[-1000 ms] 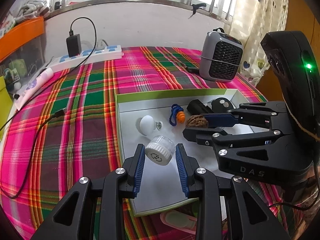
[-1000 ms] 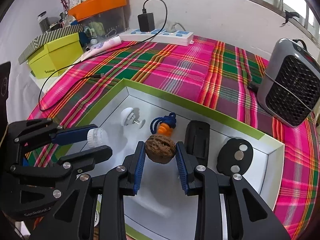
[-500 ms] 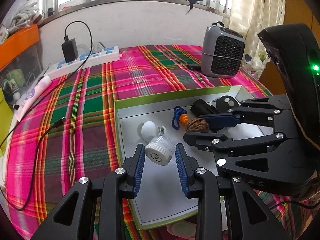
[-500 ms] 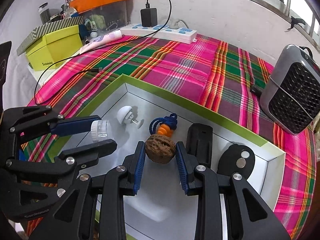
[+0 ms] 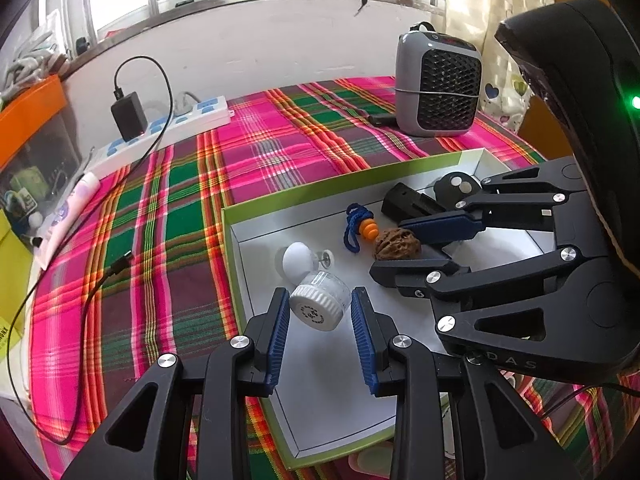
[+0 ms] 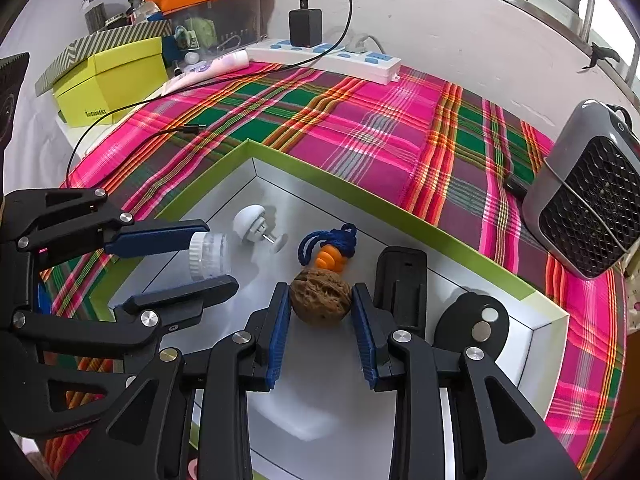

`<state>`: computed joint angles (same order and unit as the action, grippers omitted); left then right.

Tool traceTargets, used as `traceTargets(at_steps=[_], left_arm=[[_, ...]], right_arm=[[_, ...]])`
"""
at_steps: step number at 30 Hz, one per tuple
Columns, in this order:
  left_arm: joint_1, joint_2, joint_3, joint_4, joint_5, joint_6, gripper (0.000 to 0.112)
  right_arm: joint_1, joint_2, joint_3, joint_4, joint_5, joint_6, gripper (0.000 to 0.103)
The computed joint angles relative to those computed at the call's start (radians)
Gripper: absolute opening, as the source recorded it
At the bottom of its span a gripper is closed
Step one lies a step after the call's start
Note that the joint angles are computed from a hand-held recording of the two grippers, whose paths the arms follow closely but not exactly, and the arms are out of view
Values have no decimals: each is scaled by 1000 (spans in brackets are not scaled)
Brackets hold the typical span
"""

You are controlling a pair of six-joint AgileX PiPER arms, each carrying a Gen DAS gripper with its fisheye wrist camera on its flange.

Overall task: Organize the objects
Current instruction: 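Carry the white jar and walnut with both tools over the green box, then open both tools to drop the jar and walnut inside the box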

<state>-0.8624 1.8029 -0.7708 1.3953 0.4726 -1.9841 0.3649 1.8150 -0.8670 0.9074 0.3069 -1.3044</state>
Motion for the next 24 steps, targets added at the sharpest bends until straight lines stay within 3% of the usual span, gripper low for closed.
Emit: traceTargets(at_steps=[16, 24], left_arm=[[4, 11, -23, -69, 8, 104, 30], [-5, 4, -18, -77, 7, 96, 32]], right_arm=[[13, 5, -11, -93, -9, 85, 32], [9, -3, -2, -63, -20, 73, 41]])
